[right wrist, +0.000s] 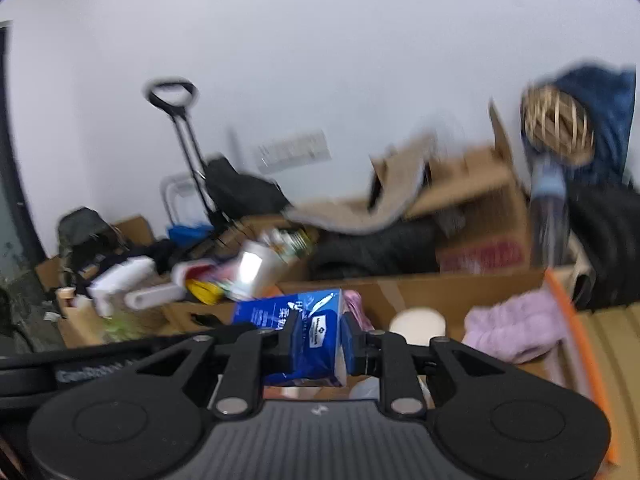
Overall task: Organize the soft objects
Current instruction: 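Carry the blue packet into the box and open both grippers, then withdraw both grippers to the blue plush toy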
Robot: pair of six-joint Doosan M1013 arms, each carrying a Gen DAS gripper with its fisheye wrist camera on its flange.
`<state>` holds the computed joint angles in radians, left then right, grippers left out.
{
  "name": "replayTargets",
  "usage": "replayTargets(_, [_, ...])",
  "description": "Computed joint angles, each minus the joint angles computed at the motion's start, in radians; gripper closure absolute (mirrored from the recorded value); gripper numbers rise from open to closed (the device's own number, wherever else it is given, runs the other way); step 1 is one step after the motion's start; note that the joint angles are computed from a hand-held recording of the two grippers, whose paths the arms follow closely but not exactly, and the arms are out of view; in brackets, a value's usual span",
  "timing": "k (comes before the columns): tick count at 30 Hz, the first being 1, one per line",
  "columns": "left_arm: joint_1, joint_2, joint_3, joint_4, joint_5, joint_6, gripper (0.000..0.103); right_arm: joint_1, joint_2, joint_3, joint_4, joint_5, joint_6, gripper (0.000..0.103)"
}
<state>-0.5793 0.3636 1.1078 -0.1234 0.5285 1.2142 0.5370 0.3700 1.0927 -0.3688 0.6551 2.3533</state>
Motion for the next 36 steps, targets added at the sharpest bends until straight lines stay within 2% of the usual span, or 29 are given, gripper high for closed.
replayTargets(2, [0.003,0.047,-0.060,0.017,0.098,-0.015,0.081,-0.009,0.060,-0.083,0.050,0.134,-0.063,0.084])
replayTargets(3, [-0.003,0.074,-0.101,0.079,0.172,-0.063,0.082,-0.012,0.092,-0.129,0.069,0.209,-0.096,0.088])
replayTargets(5, [-0.013,0.096,-0.130,0.163,0.236,-0.109,0.082,-0.015,0.134,-0.183,0.098,0.296,-0.141,0.089])
replayTargets(6, [-0.014,0.099,-0.134,0.186,0.254,-0.119,0.081,-0.021,0.145,-0.197,0.142,0.310,-0.179,0.089])
replayTargets(8, [-0.007,0.088,-0.120,0.188,0.233,-0.149,0.078,-0.025,0.147,-0.203,0.180,0.302,-0.226,0.087])
replayTargets(9, [-0.008,0.082,-0.113,0.207,0.224,-0.156,0.071,-0.024,0.149,-0.209,0.191,0.307,-0.251,0.087])
replayTargets(11, [-0.006,0.059,-0.087,0.219,0.194,-0.137,0.067,-0.010,0.137,-0.195,0.138,0.299,-0.236,0.086])
replayTargets(15, [-0.016,-0.011,-0.024,0.322,0.130,-0.175,0.066,0.000,0.066,-0.118,0.121,0.212,-0.225,0.079])
replayTargets(17, [-0.027,-0.059,0.024,0.383,0.080,-0.219,0.059,0.007,0.026,-0.084,0.092,0.172,-0.211,0.073])
replayTargets(18, [-0.035,-0.080,0.047,0.429,0.061,-0.257,0.054,0.010,0.004,-0.062,0.078,0.143,-0.204,0.072])
replayTargets(20, [-0.060,-0.125,0.099,0.541,0.036,-0.336,0.050,0.021,-0.047,-0.008,0.035,0.095,-0.172,0.064])
replayTargets(22, [-0.084,-0.168,0.158,0.641,0.011,-0.411,0.036,0.040,-0.109,0.072,-0.046,0.026,-0.104,0.056])
replayTargets(25, [-0.135,-0.244,0.282,0.878,-0.030,-0.624,0.026,0.088,-0.200,0.207,-0.271,-0.043,0.064,0.048])
replayTargets(27, [-0.170,-0.289,0.362,1.012,-0.041,-0.766,0.024,0.127,-0.259,0.314,-0.463,-0.083,0.222,0.045])
replayTargets(29, [-0.193,-0.325,0.428,1.063,-0.061,-0.865,0.022,0.156,-0.304,0.397,-0.584,-0.088,0.342,0.038])
replayTargets(31, [-0.216,-0.351,0.489,1.124,-0.069,-0.956,0.021,0.186,-0.336,0.475,-0.691,-0.071,0.484,0.037])
replayTargets(33, [-0.246,-0.370,0.545,1.204,-0.046,-1.027,0.021,0.211,-0.353,0.516,-0.701,-0.038,0.510,0.037])
replayTargets(36, [-0.269,-0.386,0.591,1.201,-0.007,-1.028,0.021,0.235,-0.371,0.568,-0.693,-0.023,0.569,0.034])
